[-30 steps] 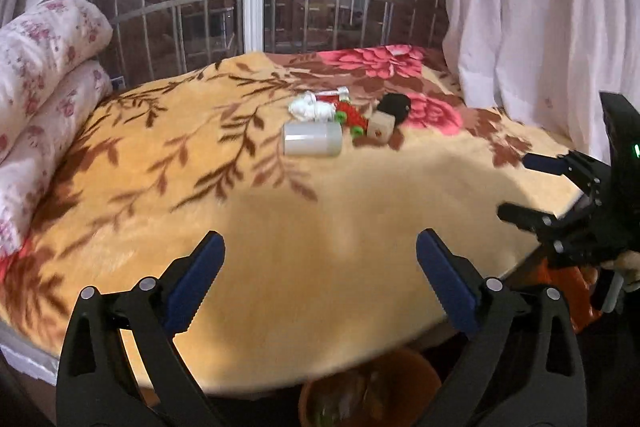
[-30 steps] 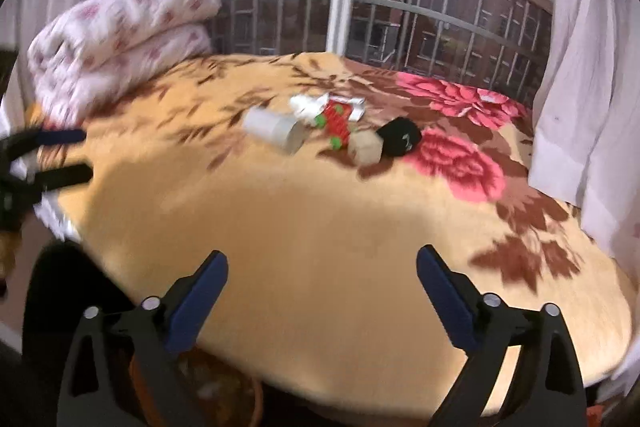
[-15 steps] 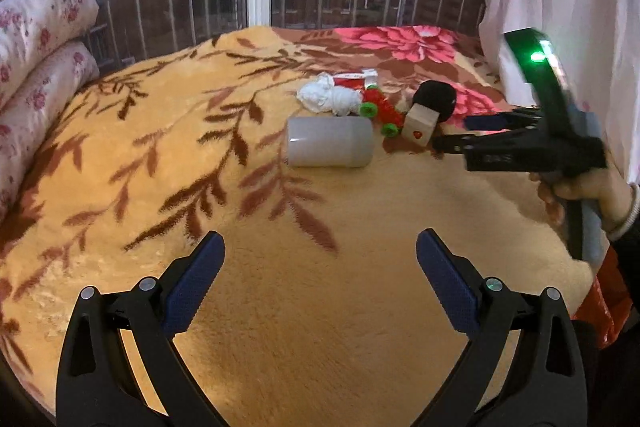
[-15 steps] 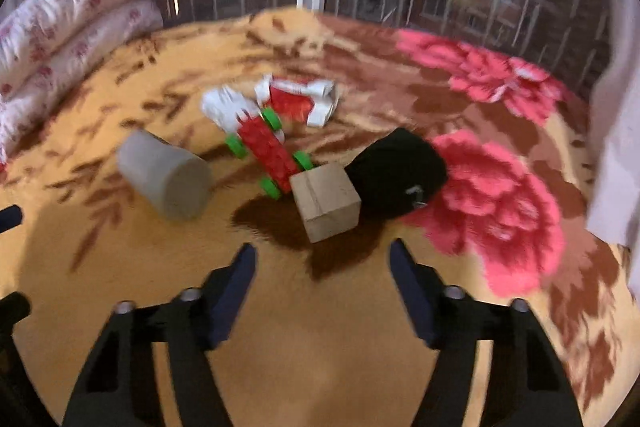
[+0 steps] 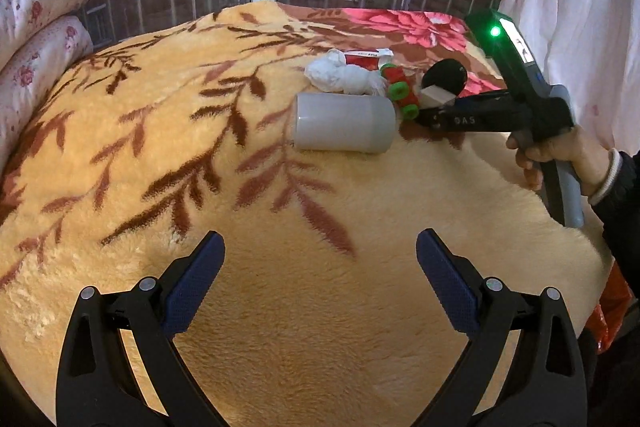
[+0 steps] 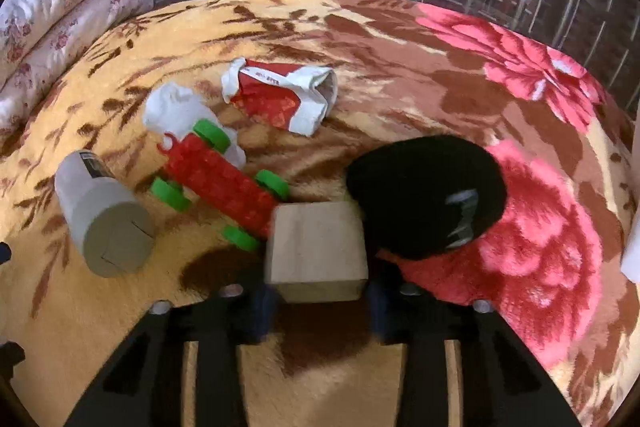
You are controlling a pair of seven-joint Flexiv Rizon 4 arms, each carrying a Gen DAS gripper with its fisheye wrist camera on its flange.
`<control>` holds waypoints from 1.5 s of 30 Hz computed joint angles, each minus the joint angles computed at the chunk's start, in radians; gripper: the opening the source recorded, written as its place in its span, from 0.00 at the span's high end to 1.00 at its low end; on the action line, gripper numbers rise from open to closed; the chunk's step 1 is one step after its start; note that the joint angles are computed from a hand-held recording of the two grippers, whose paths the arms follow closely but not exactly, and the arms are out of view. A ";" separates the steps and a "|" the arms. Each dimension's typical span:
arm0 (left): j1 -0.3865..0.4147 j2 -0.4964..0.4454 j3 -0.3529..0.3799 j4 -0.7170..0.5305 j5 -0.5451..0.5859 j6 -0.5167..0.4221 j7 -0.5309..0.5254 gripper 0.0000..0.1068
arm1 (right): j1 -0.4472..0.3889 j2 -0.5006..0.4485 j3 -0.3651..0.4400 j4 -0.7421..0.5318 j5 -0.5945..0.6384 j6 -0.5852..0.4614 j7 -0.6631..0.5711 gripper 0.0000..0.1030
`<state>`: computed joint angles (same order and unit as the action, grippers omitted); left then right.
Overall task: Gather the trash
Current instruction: 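Grasp the wooden block with the right tool while the left tool grasps the white foam roll, then lower both tools into the orange bin and release the block and foam roll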
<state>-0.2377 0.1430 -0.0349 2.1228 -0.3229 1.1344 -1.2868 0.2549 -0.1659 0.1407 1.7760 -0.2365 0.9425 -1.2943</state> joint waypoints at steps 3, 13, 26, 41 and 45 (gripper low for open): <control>0.007 -0.002 -0.004 -0.010 0.021 -0.010 -0.020 0.12 | -0.004 0.033 0.015 0.025 0.039 0.011 -0.009 0.66; 0.016 -0.101 -0.034 -0.152 0.048 -0.111 -0.064 0.12 | -0.024 0.300 0.054 0.271 0.105 0.160 0.096 0.66; 0.006 -0.330 -0.036 -0.445 0.234 -0.262 -0.270 0.12 | -0.009 0.490 0.070 0.477 0.108 0.207 0.188 0.66; 0.014 -0.210 -0.026 -0.294 0.153 -0.108 -0.266 0.27 | 0.002 0.528 0.089 0.524 0.113 0.225 0.280 0.66; 0.007 -0.115 -0.019 -0.218 0.169 -0.090 -0.259 0.27 | 0.011 0.565 0.111 0.532 0.095 0.206 0.308 0.66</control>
<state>-0.2310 0.0278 -0.0535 1.9044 -0.1541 1.0439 -1.5462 0.2654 0.3988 0.2516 2.3078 -0.1411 1.1482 -0.9864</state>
